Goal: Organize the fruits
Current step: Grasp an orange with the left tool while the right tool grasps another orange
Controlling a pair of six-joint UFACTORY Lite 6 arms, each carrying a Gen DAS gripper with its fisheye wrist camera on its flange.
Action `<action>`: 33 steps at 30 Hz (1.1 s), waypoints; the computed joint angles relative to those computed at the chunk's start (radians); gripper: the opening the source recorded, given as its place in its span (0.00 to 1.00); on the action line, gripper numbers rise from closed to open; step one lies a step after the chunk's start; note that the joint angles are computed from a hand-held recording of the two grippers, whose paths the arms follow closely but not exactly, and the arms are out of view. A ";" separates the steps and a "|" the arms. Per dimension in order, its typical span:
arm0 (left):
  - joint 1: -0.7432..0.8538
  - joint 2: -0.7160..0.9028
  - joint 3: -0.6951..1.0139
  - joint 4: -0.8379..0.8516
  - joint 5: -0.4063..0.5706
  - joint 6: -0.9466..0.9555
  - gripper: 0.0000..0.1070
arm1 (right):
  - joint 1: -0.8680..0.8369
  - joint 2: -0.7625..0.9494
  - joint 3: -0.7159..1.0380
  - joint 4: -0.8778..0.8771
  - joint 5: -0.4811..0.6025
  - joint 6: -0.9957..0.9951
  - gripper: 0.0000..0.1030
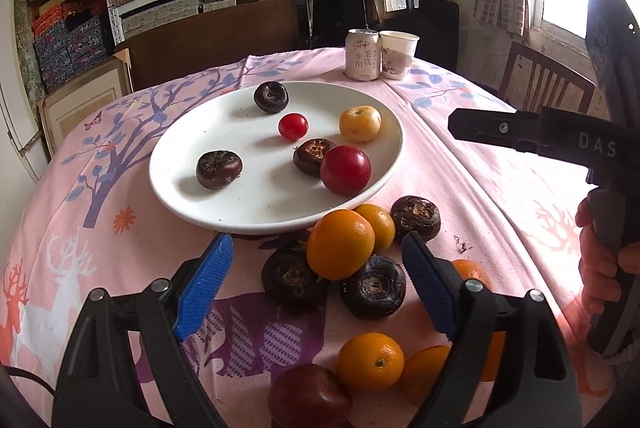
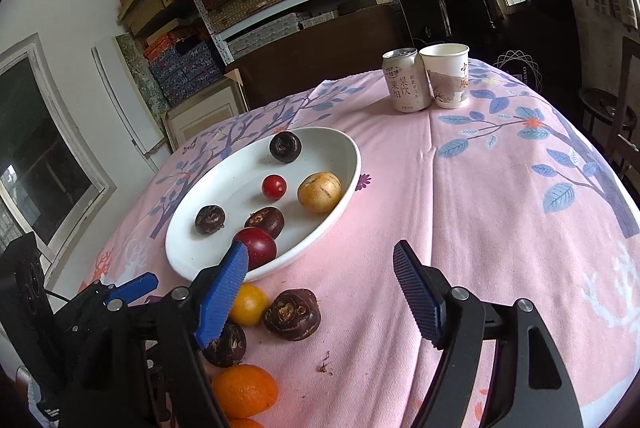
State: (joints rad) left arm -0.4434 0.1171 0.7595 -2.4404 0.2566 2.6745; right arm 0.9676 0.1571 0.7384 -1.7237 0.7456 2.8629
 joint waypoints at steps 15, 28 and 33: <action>-0.007 0.123 0.110 0.345 -0.003 -0.345 0.54 | -0.006 0.013 0.019 0.012 -0.020 -0.025 0.74; 0.112 0.010 0.015 0.533 0.096 -0.514 0.35 | 0.134 0.051 -0.006 0.025 -0.028 0.052 0.74; 0.212 -0.035 -0.025 0.577 0.140 -0.567 0.35 | 0.196 0.107 0.049 0.044 -0.048 -0.013 0.74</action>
State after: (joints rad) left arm -0.2315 0.0825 0.7344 -1.8638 0.3966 2.1080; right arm 1.1636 0.2641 0.7879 -1.6798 0.6980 2.8504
